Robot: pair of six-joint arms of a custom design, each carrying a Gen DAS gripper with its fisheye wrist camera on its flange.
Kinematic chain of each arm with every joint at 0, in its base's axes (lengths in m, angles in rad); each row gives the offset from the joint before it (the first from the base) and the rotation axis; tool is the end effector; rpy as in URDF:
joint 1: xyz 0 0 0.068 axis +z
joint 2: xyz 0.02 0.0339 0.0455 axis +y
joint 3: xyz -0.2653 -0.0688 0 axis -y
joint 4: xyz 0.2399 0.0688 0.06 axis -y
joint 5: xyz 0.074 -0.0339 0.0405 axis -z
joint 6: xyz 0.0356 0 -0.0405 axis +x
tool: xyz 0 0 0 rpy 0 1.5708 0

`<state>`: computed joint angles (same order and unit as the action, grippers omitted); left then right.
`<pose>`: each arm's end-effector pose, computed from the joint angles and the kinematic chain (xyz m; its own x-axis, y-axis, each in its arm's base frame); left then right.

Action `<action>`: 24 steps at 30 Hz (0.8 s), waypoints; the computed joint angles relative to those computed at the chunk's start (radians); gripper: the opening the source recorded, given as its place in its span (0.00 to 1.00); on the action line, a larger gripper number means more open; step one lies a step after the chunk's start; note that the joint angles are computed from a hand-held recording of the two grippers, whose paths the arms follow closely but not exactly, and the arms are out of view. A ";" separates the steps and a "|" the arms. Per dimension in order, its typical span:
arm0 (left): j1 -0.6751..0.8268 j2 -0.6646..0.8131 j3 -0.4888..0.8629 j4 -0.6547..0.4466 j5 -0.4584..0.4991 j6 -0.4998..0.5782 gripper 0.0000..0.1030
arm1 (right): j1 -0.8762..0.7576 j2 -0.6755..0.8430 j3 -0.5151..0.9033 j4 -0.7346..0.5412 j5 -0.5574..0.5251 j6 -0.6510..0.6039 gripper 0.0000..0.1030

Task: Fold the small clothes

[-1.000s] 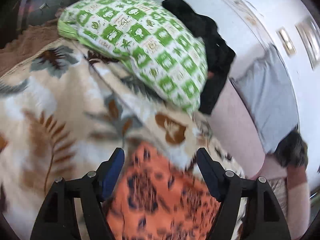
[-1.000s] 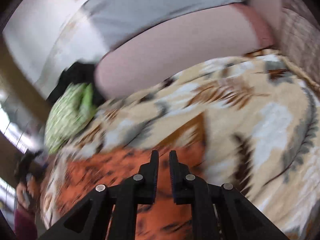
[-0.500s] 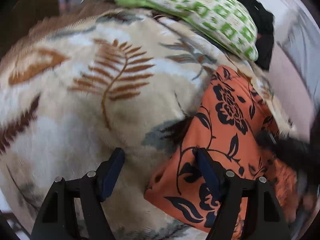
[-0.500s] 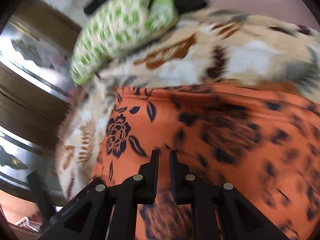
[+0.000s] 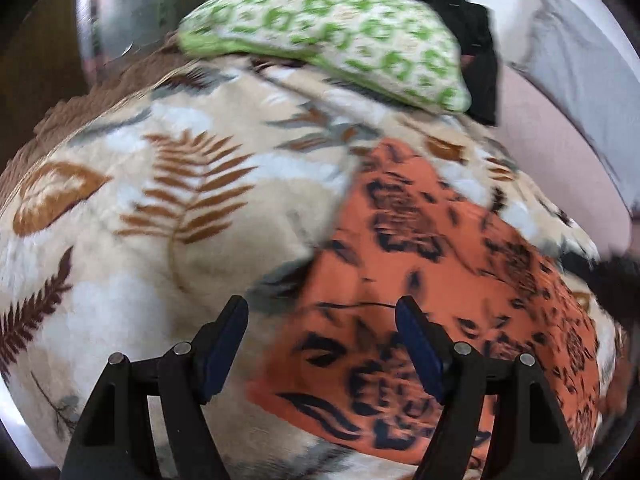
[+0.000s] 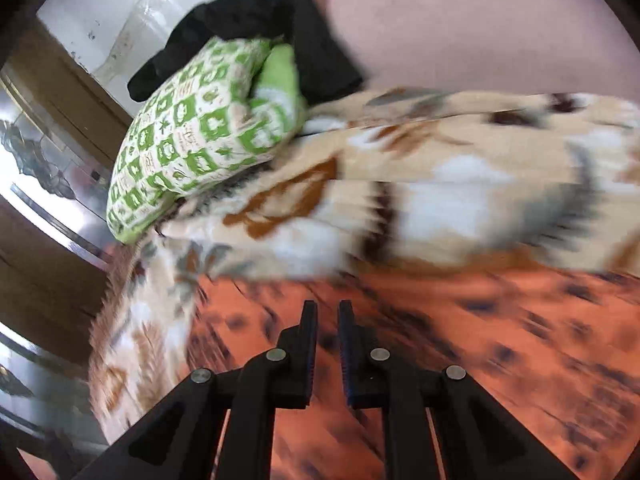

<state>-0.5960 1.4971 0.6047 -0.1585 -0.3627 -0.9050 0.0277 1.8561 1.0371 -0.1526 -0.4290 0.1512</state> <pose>0.2148 -0.1305 0.1358 -0.7417 -0.3854 -0.5490 -0.3308 0.9222 -0.2005 0.3618 0.0248 0.1460 -0.8552 0.1133 -0.5058 -0.1324 0.8957 0.4245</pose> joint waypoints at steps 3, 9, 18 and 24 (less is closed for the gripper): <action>-0.056 0.072 0.072 -0.054 -0.013 0.021 0.75 | -0.155 -0.204 -0.181 -0.083 -0.027 -0.150 0.12; -0.072 0.200 0.125 -0.112 -0.037 0.028 0.86 | -0.515 -0.383 -0.424 -0.126 0.035 -0.479 0.12; -0.064 0.064 0.022 -0.088 -0.029 0.031 0.87 | -0.693 -0.282 -0.382 -0.135 -0.144 -0.453 0.13; -0.058 0.140 0.082 -0.096 0.001 0.065 0.87 | -0.484 -0.311 -0.431 -0.042 -0.194 -0.340 0.13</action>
<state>-0.6539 1.6372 0.6871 -0.2541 -0.3619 -0.8396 -0.4560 1.5455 0.6060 -0.1944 -0.6232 -0.1888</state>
